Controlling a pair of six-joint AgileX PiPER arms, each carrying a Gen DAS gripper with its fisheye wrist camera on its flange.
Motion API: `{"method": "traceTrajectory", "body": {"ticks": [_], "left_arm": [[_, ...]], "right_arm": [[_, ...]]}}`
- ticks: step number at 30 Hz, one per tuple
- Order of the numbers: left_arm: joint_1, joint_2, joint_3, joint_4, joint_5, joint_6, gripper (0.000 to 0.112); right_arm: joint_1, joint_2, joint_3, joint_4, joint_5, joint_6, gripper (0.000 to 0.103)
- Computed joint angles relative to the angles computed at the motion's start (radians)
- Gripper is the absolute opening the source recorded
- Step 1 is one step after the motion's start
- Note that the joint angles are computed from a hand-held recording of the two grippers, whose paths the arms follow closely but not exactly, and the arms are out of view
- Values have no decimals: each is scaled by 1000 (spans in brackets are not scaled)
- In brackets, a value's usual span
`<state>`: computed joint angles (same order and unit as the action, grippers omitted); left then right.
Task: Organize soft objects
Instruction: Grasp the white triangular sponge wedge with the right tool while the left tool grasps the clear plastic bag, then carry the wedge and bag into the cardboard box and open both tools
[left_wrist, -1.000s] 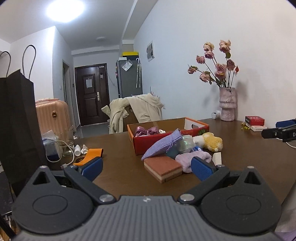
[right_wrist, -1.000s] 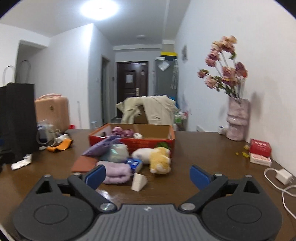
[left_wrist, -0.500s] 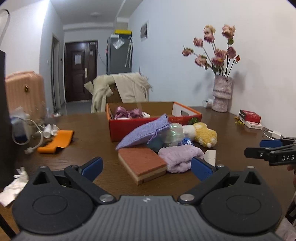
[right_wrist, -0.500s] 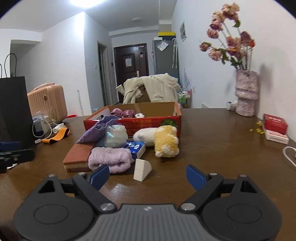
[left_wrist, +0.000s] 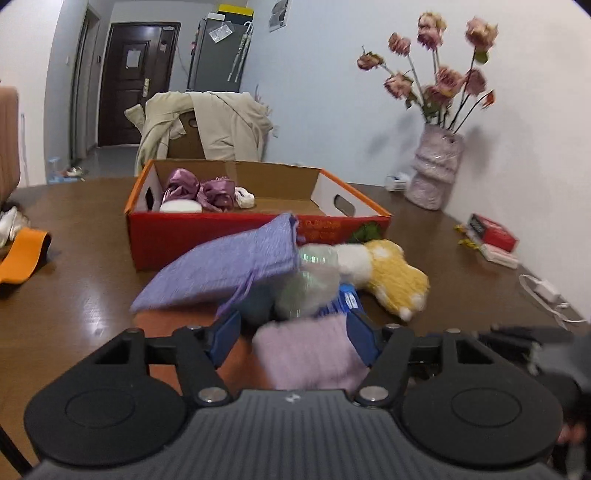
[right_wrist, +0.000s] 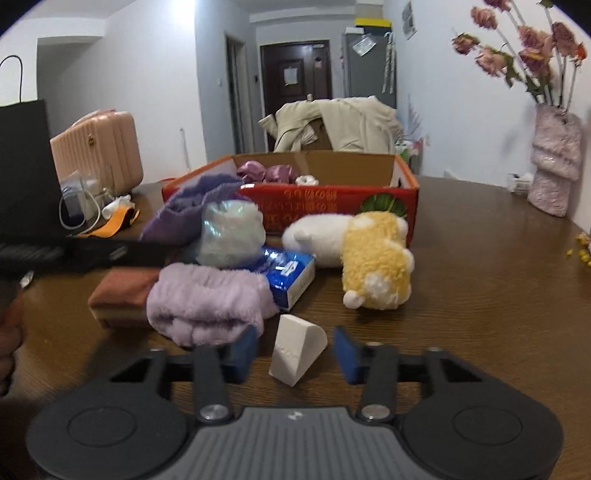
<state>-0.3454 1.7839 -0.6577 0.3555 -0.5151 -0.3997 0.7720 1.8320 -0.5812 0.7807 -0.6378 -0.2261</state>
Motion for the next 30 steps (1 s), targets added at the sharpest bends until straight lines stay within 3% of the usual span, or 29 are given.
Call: {"method": "traceTrajectory", "body": {"ticks": [2, 5, 8, 10, 11, 13, 16, 19, 24, 27, 30], "left_arm": [[-46, 53, -92, -123, 72, 61, 72], [-84, 131, -231, -223, 198, 93, 70], [-122, 173, -297, -331, 219, 129, 67], [-148, 189, -310, -399, 198, 167, 55], [-158, 197, -318, -430, 194, 195, 40], [-179, 197, -334, -531, 223, 274, 37], [-195, 129, -270, -487, 234, 210, 36], [-227, -2, -132, -345, 194, 65, 36], [-328, -210, 65, -483, 136, 179, 36], [-395, -302, 124, -720, 105, 380, 37], [-393, -361, 110, -854, 129, 536, 37]], "right_arm": [[-16, 8, 9, -57, -9, 40, 24], [-49, 13, 43, -177, -39, 154, 24], [-75, 12, 86, -274, -82, 247, 22], [-84, 2, 114, -312, -106, 281, 21], [-89, -4, 126, -324, -115, 291, 21], [-86, -24, 158, -322, -140, 295, 20], [-75, -68, 229, -332, -201, 323, 20], [-75, -118, 304, -346, -253, 355, 20], [-33, -220, 412, -300, -301, 352, 20], [-10, -289, 444, -272, -293, 316, 20], [-65, -389, 447, -317, -244, 249, 20]]}}
